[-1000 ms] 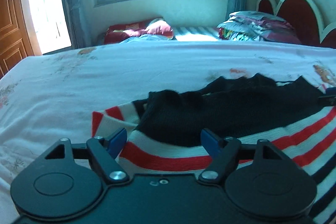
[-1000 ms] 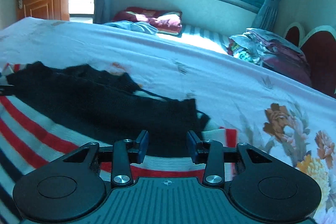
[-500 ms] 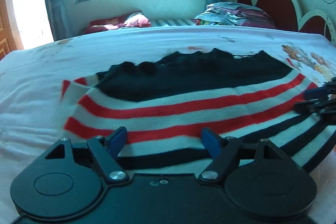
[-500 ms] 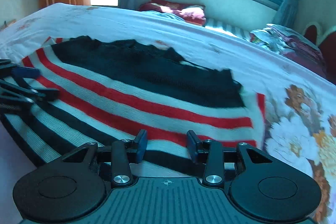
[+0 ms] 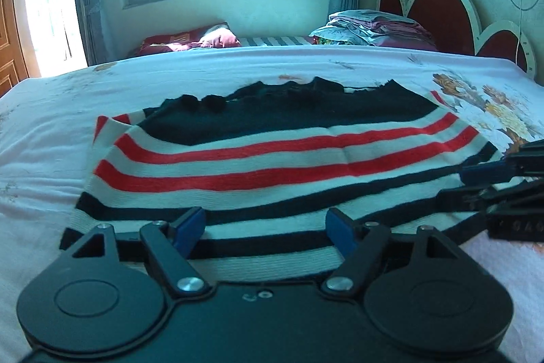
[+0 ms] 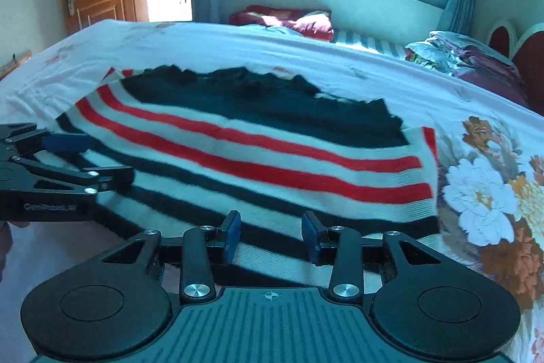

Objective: Fold small clothes

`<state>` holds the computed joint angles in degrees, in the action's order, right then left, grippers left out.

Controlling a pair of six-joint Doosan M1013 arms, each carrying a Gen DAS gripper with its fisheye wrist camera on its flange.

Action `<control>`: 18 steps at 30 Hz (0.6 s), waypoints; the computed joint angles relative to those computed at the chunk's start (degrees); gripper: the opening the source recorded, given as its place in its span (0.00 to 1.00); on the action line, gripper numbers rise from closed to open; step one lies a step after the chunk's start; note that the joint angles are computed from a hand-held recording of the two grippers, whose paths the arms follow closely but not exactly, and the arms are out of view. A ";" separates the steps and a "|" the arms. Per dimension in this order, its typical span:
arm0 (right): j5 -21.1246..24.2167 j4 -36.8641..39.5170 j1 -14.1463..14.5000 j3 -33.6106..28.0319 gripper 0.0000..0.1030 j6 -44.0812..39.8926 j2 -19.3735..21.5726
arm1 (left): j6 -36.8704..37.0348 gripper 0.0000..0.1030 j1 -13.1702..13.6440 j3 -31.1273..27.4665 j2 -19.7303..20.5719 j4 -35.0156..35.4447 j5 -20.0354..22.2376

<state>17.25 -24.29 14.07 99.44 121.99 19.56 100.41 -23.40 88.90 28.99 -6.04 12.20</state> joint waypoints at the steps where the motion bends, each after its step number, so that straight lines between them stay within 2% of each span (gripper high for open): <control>1: 1.73 -0.94 0.59 -0.41 0.38 0.93 0.49 | -1.57 0.75 -0.37 0.04 0.06 2.02 0.69; 2: 3.25 -1.05 0.96 -0.68 0.38 1.44 0.92 | -4.22 0.75 -0.68 0.18 0.07 5.23 1.10; 4: 2.70 -4.23 1.31 0.21 0.38 5.55 0.79 | -4.92 0.75 -0.86 0.94 -0.17 6.91 0.52; 11: 2.59 -1.47 0.78 0.83 0.38 2.44 0.19 | -2.59 0.76 -0.21 1.92 -0.70 5.27 0.63; 18: 1.39 -3.25 0.46 3.46 0.38 5.73 -1.38 | -1.79 0.77 1.27 3.62 -1.59 4.29 -0.05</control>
<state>18.65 -27.54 14.53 102.90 127.72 18.19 98.63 -22.12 92.52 27.40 -1.75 12.15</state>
